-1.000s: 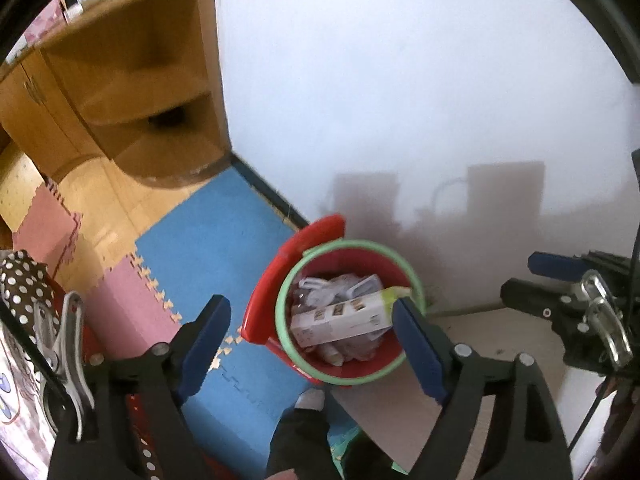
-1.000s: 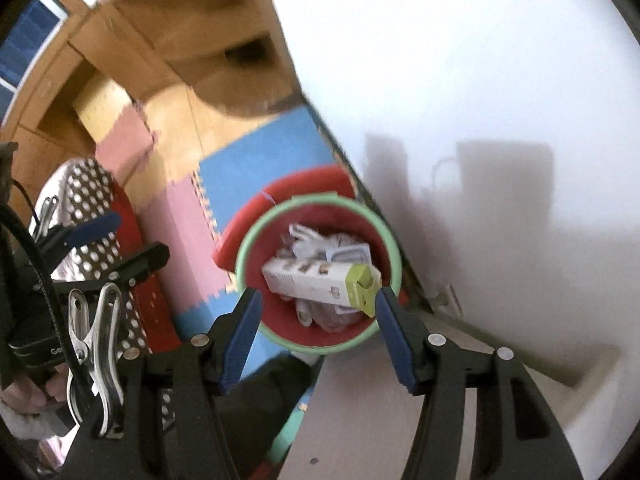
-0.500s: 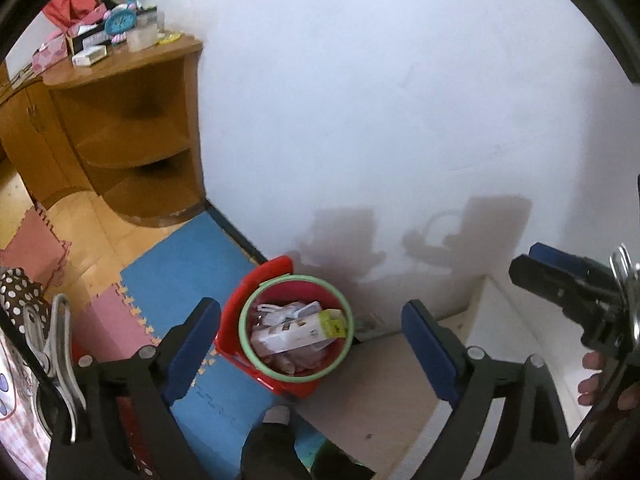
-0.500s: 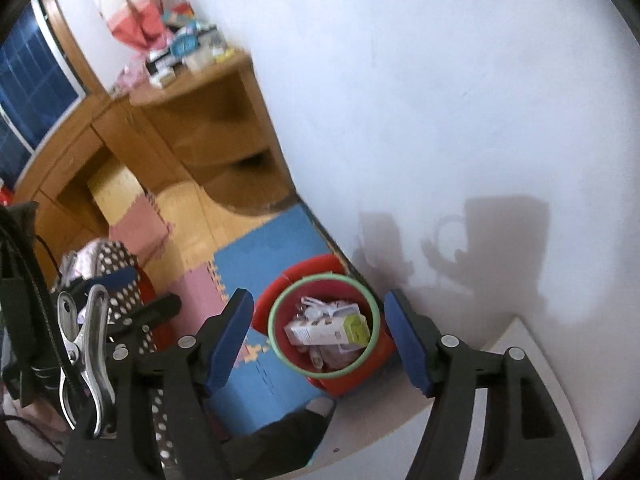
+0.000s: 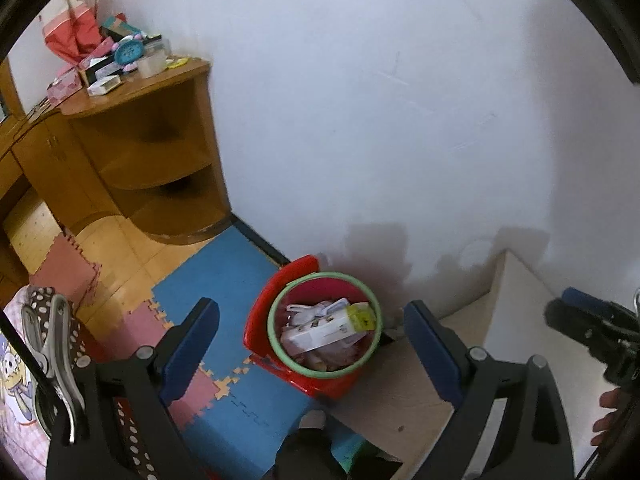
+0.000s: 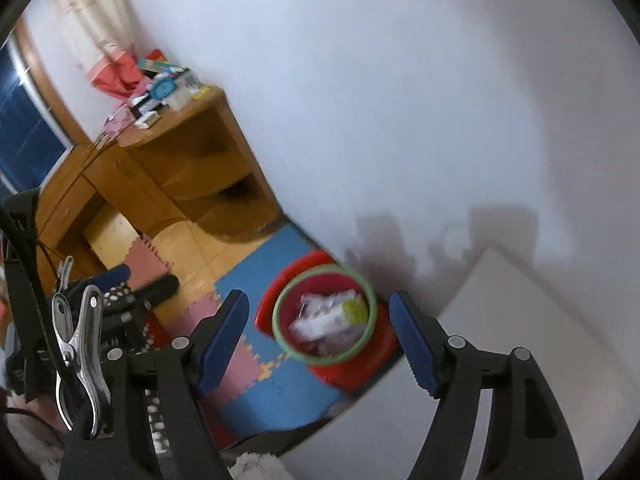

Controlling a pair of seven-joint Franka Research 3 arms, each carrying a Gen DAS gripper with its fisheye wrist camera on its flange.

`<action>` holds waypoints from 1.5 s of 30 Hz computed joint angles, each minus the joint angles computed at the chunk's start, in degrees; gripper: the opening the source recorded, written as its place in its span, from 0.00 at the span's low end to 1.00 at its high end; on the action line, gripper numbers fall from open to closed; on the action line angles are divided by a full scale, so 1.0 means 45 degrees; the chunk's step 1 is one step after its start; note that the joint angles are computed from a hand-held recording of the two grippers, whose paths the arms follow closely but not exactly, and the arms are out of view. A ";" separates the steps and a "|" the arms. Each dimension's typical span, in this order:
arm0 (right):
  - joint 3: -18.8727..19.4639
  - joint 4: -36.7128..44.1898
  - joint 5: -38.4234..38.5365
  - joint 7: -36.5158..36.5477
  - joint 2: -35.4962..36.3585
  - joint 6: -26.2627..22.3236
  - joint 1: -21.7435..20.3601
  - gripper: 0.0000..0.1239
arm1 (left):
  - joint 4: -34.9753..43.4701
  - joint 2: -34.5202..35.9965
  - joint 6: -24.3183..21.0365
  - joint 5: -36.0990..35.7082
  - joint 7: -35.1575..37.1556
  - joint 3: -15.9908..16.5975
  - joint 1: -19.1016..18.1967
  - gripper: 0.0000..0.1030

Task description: Collect trash

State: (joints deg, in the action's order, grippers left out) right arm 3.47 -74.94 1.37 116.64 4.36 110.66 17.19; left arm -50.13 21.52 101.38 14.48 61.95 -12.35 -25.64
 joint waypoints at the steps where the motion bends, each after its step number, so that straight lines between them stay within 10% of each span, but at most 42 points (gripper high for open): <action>1: -0.0031 -0.0159 0.0058 0.0015 -0.0083 -0.0024 -0.0038 0.60 | -0.0287 -0.0141 0.0060 -0.0118 -0.0122 0.0003 0.0088 0.93; 45: -0.0030 0.0336 -0.0001 -0.0618 0.0258 -0.1292 0.0047 0.60 | -0.1045 -0.0115 0.0219 -0.1060 -0.0187 -0.0207 0.0583 0.93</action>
